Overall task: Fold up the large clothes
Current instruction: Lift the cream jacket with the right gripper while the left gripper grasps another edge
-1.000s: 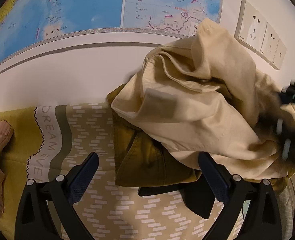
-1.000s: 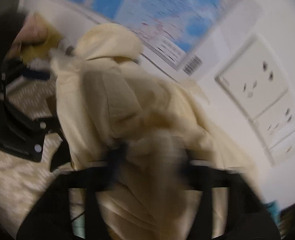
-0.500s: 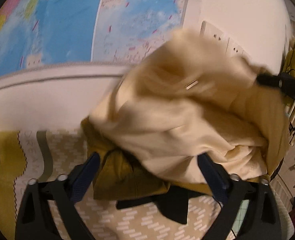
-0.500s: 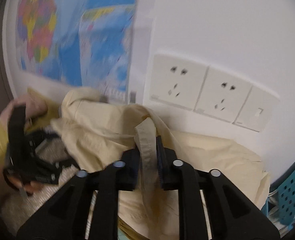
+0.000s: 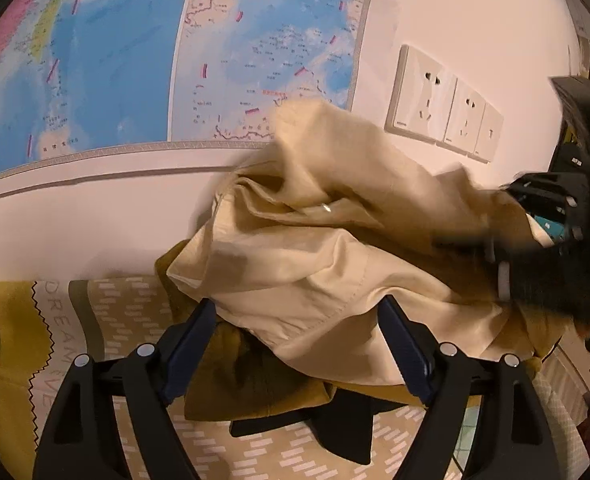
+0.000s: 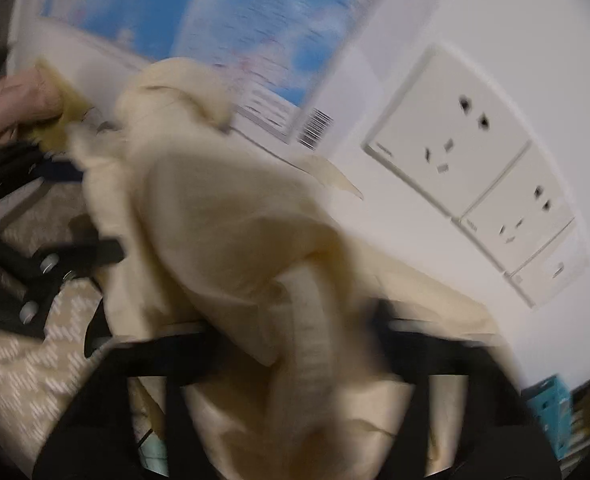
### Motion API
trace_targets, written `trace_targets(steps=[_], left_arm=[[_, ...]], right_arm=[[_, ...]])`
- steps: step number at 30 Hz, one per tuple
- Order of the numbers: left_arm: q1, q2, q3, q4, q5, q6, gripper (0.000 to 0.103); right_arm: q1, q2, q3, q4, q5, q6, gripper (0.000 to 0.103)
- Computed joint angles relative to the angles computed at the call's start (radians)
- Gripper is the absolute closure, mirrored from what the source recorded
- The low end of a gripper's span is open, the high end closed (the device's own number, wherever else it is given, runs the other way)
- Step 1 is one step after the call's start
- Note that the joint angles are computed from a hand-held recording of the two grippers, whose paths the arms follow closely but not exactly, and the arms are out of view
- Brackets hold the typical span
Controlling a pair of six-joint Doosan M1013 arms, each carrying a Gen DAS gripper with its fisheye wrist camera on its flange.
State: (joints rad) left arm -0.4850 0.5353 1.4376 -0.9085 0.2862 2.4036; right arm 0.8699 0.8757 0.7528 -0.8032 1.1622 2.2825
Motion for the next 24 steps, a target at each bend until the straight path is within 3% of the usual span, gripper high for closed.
trace_targets(steps=[2,7,10,12,15,16,17,18,19,21,24], left_arm=[[0.005,-0.001,0.003,-0.019,0.019,0.022,0.017],[0.008,-0.018,0.036,-0.255,0.046,0.292,0.007],[-0.016,-0.019,0.033,-0.198,0.025,0.279,0.007],[-0.027,-0.02,0.033,-0.236,0.009,0.324,0.007],[-0.025,-0.012,0.013,-0.329,0.058,0.39,0.01],[-0.021,-0.003,-0.001,-0.356,0.092,0.394,0.026],[-0.015,0.017,-0.031,-0.35,0.15,0.36,0.057],[-0.014,0.03,-0.056,-0.303,0.195,0.302,0.073],[-0.018,0.038,-0.079,-0.253,0.225,0.258,0.095],[-0.025,0.032,-0.091,-0.285,0.241,0.288,0.101],[-0.034,-0.001,-0.086,-0.434,0.232,0.449,0.102]], right_arm=[[-0.007,-0.068,0.091,-0.026,-0.084,0.153,0.092],[0.027,-0.238,0.302,-0.278,-0.213,0.52,0.093],[0.055,-0.299,0.363,-0.383,-0.197,0.63,0.093],[0.072,-0.333,0.4,-0.425,-0.182,0.676,0.093],[0.097,-0.387,0.472,-0.485,-0.146,0.775,0.093],[0.1,-0.403,0.493,-0.5,-0.149,0.813,0.093],[0.102,-0.413,0.505,-0.515,-0.14,0.841,0.093],[0.103,-0.407,0.492,-0.518,-0.129,0.846,0.093],[0.109,-0.419,0.503,-0.523,-0.116,0.867,0.093],[0.125,-0.437,0.516,-0.539,-0.069,0.894,0.094],[0.152,-0.489,0.554,-0.579,-0.015,0.935,0.095]])
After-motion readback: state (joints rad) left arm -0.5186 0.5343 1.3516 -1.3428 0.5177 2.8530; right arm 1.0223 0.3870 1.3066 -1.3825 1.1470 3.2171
